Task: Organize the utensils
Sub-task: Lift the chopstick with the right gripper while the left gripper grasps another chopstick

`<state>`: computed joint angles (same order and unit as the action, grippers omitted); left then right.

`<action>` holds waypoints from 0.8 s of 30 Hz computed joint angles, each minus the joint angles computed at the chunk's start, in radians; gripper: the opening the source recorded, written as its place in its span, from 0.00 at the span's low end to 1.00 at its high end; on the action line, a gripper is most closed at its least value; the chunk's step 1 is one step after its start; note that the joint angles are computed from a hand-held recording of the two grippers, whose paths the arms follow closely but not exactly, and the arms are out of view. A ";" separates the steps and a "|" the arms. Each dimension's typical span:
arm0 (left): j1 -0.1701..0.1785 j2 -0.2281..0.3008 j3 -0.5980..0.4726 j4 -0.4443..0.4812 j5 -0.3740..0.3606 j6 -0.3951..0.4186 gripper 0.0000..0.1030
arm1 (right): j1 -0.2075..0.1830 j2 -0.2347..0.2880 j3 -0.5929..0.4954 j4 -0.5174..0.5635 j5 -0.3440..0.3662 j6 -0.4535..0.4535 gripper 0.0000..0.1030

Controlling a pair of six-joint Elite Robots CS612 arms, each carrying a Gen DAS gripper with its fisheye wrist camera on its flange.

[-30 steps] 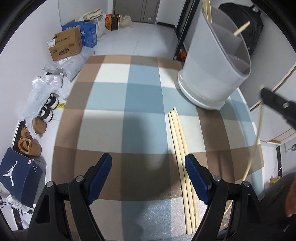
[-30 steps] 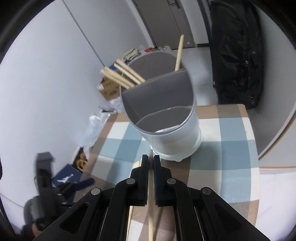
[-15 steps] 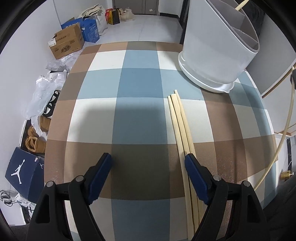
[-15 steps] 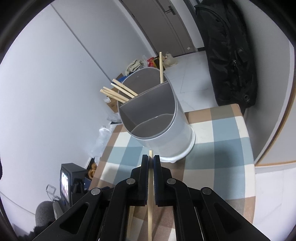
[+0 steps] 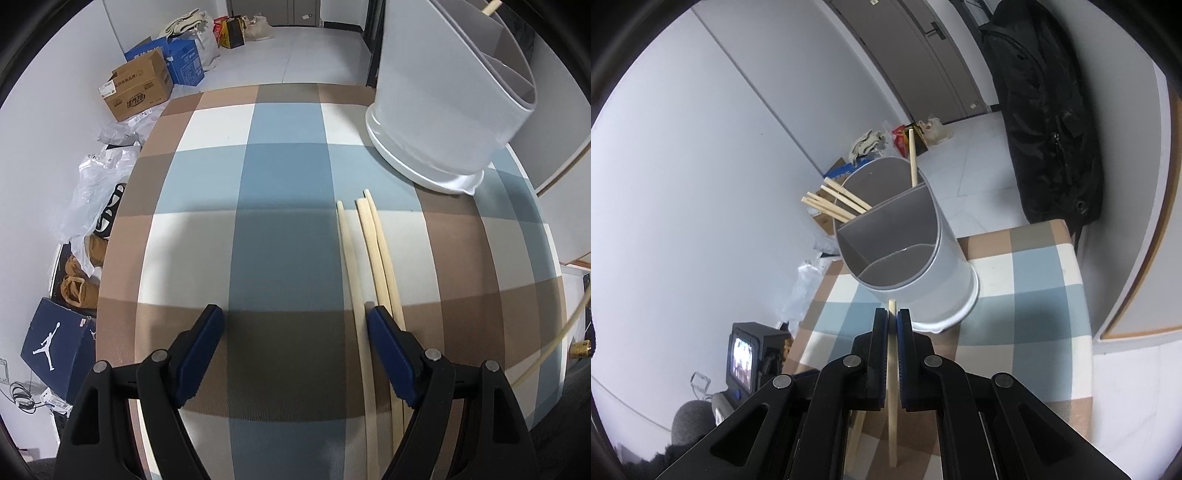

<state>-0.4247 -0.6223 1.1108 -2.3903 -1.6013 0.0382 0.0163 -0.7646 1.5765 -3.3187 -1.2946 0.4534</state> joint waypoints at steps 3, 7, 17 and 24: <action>0.000 0.017 -0.036 0.027 0.006 0.004 0.75 | -0.003 0.001 0.001 -0.005 0.010 0.005 0.04; -0.001 0.034 -0.068 0.041 0.006 -0.011 0.74 | -0.007 0.003 -0.001 -0.012 0.023 0.019 0.04; -0.019 0.038 -0.083 0.044 0.013 0.109 0.17 | -0.013 0.008 -0.008 -0.011 0.026 0.024 0.04; -0.018 0.037 -0.087 0.053 -0.004 0.114 0.01 | -0.011 0.006 -0.008 -0.013 0.019 0.019 0.04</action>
